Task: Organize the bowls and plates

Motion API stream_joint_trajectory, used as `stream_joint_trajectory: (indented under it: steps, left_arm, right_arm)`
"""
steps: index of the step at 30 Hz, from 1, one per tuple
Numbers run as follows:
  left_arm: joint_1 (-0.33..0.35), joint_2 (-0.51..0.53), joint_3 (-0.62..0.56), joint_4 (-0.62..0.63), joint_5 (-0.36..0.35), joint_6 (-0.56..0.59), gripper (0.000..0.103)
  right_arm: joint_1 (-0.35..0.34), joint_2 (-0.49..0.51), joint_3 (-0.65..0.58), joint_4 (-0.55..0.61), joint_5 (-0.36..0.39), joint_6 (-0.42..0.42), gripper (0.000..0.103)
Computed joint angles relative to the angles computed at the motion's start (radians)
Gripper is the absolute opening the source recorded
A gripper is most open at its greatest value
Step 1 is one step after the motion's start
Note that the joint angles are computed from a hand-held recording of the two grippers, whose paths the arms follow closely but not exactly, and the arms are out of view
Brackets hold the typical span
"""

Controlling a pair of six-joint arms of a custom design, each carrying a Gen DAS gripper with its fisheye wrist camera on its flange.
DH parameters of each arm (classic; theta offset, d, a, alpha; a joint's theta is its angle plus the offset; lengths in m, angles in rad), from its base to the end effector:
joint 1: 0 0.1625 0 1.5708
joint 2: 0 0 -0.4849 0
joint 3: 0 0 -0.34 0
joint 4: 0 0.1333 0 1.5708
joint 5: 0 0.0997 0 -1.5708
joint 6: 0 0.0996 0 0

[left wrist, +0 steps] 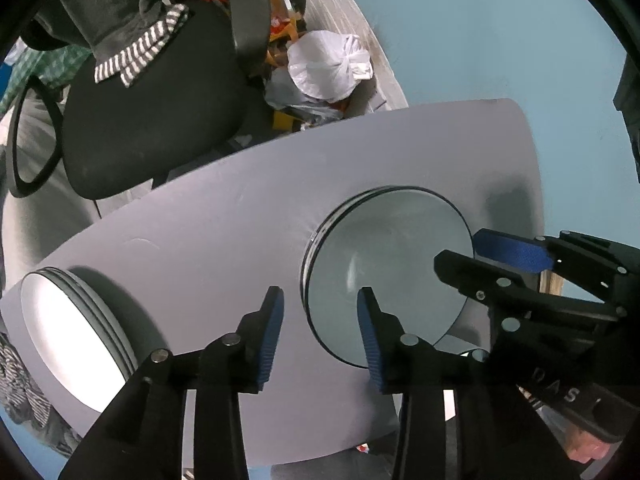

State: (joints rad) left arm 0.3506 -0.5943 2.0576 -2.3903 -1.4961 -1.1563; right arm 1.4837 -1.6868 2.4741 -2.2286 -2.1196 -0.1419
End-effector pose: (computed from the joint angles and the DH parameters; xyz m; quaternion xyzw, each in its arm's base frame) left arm -0.3821 -0.2896 -0.0433 0.0421 0.9471 0.0852 0.3065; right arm 0.0574 -0.2778 0.3061 0.0438 -0.9597 -0.0928 0.2615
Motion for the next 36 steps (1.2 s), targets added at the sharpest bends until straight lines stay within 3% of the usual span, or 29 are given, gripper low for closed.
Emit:
stream_joint_trajectory:
  steps: [9, 16, 31, 36]
  left_arm:
    - [-0.061, -0.048, -0.024, 0.082, 0.064, 0.004, 0.050]
    - [-0.108, -0.094, -0.015, 0.110, 0.094, -0.021, 0.051]
    - [-0.201, -0.188, 0.022, 0.128, 0.131, -0.110, 0.052]
    - [-0.229, -0.201, 0.032, 0.121, 0.129, -0.112, 0.059]
  right_arm:
    - [0.097, -0.040, -0.005, -0.018, -0.070, 0.003, 0.048]
    - [0.174, -0.099, -0.021, 0.006, -0.094, 0.030, 0.055]
    - [0.281, -0.230, -0.064, 0.124, -0.092, 0.151, 0.056]
    - [0.303, -0.261, -0.074, 0.154, -0.089, 0.191, 0.057]
